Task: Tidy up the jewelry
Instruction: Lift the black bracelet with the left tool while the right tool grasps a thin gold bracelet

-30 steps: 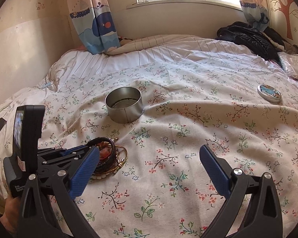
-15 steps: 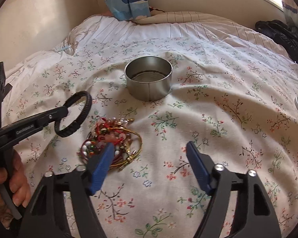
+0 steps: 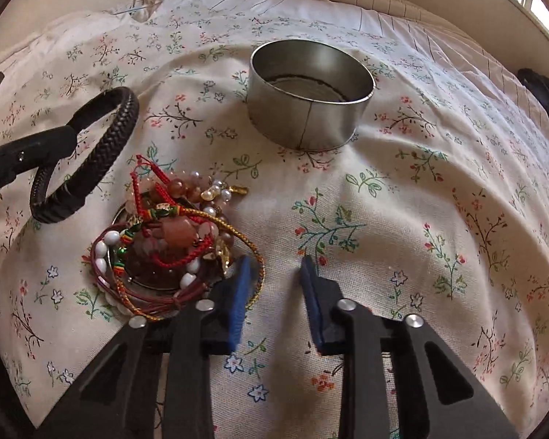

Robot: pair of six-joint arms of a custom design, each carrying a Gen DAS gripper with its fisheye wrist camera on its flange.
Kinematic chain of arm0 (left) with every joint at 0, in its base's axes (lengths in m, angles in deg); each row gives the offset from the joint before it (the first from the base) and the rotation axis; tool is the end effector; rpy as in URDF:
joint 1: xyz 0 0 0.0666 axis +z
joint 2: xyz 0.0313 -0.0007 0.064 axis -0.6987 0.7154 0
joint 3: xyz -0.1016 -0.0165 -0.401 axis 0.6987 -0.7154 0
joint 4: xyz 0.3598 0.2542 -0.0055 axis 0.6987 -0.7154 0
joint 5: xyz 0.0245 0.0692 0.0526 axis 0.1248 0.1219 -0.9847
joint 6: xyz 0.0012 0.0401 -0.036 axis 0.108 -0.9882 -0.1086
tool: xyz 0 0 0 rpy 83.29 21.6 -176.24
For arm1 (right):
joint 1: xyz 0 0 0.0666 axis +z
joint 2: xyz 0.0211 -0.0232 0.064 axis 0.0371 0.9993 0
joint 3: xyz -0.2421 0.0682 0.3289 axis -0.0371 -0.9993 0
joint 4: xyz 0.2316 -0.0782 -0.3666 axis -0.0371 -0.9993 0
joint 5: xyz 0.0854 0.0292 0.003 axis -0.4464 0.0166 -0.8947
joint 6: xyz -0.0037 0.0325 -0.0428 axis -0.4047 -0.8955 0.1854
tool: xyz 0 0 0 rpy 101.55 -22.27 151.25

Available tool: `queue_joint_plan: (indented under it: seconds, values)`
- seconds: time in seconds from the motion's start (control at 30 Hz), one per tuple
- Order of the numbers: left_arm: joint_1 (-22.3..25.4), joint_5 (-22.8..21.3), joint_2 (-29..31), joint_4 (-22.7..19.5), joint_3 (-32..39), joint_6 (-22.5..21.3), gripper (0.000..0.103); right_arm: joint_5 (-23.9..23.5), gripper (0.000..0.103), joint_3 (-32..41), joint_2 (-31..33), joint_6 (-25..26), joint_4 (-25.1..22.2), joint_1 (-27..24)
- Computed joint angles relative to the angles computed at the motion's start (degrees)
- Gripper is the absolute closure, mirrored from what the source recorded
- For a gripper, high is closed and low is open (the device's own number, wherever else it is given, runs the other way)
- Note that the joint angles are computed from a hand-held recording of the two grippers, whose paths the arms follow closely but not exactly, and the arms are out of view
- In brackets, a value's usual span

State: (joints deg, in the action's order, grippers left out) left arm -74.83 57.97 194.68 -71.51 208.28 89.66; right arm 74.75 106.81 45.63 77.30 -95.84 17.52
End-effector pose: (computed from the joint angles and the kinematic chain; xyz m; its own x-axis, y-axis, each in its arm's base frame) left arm 0.6029 -0.3603 0.5129 -0.7543 0.1752 -0.6327 0.4047 0.8829 -0.2381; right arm 0.5538 0.1461 0.4682 -0.8650 -0.0436 -0.4998 -0.0233 0.9986 -0.0468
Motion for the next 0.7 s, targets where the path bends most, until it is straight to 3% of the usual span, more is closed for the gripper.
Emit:
queue_joint_plan:
  seconds: [0.03,0.1,0.23,0.37,0.5,0.7]
  values:
    - [-0.04,-0.27,-0.07,0.11,-0.09,-0.12,0.096,0.27,0.098,-0.03,-0.06,0.46,0.18,0.30]
    - [-0.07,-0.72,-0.27,0.46,-0.36,-0.18,0.096,-2.17,0.099,-0.86,-0.89,-0.46,1.24,0.00]
    - [-0.15,-1.05,-0.65,0.95,-0.79,-0.20,0.096,-9.75,0.099,-5.10,-5.54,-7.75,6.85,-2.55]
    - [-0.39,-1.36,-0.83,1.32,-0.95,-0.80,0.096,-12.62,0.099,-10.17,-11.53,-14.19,13.80,-3.63]
    - [-0.83,-2.33,-0.70,1.82,-0.44,-1.38,0.096,-12.42,0.099,-12.92,-15.28,-18.31,19.34,-4.03]
    - [-1.85,-2.86,2.16,0.69,4.41,-3.31,0.096,-7.71,0.099,-11.60,-15.93,-18.86,24.07,-4.43]
